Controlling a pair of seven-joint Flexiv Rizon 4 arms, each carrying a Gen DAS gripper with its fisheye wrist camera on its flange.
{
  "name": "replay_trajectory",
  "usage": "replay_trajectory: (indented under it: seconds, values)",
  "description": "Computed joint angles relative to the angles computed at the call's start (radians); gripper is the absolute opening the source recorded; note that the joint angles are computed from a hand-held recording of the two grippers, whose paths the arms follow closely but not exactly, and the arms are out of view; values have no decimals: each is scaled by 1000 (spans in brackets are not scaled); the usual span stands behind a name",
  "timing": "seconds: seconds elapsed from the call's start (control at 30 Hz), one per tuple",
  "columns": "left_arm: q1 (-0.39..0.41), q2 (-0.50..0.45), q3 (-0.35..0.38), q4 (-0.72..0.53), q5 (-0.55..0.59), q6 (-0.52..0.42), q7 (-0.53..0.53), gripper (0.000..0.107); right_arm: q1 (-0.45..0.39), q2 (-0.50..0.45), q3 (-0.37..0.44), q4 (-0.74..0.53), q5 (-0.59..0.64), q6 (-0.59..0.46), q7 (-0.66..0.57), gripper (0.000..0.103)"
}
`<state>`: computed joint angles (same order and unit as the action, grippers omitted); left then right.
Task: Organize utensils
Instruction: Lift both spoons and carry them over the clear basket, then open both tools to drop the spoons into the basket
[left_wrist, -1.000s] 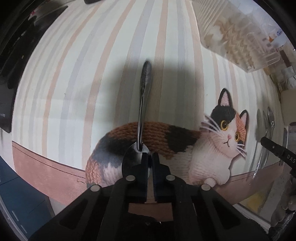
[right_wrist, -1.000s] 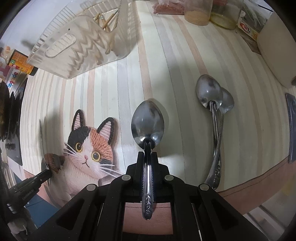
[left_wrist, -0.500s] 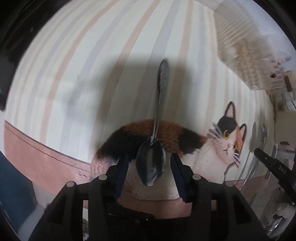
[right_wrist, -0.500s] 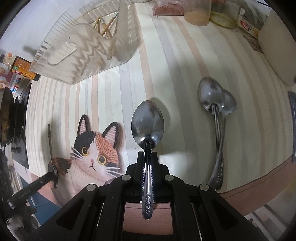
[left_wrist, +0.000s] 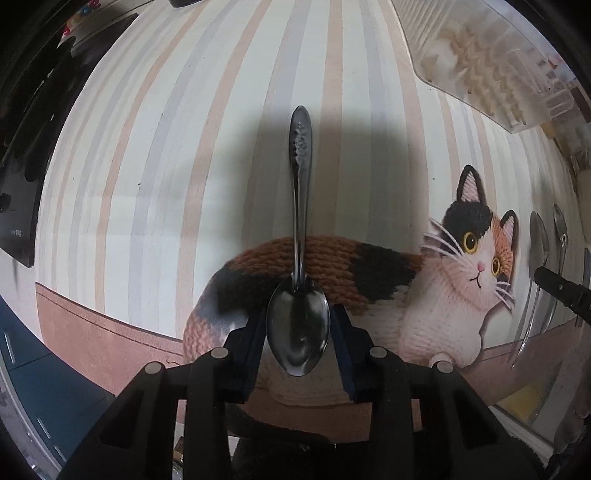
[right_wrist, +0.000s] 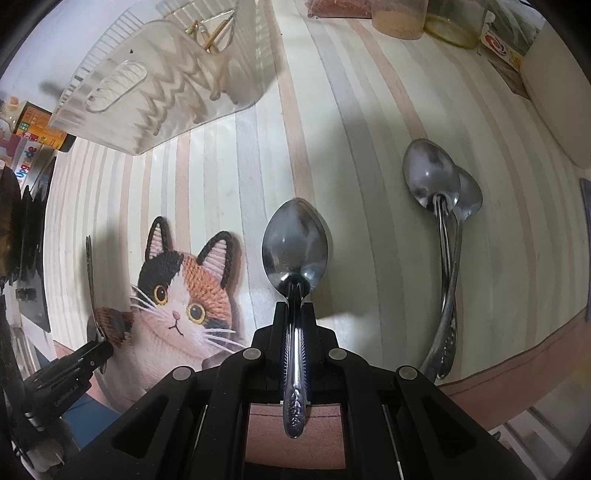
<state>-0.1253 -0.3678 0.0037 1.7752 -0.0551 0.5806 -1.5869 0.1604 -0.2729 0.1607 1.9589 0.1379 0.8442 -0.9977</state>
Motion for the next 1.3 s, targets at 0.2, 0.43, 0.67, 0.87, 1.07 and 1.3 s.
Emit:
replay_trajectory:
  seconds: [0.2,0.43,0.67,0.87,1.07,1.3]
  values:
    - [17,64,12,27,14,35,27,31,-3,28,-3,17,-12,14,0,7]
    - [2,113,4,-14,38,92,-6,31,-3,63,-11,-5,-20,25,1,7]
    - [34,139,-9,-97,-25,140,69,32,-24,96,-30,-66,-12,39,-17,7]
    - [18,41,-65,-260,-137,152,96,32,-69,80,-43,-201,64,30,-97,7]
    - [5,-163,-111,-571,-242,-37,77,32,-110,-77,-34,-474,158,-37,-197,7]
    - [-30,-376,-92,-865,-222,-217,-6,33,-124,-295,-12,-761,145,-182,-226,7]
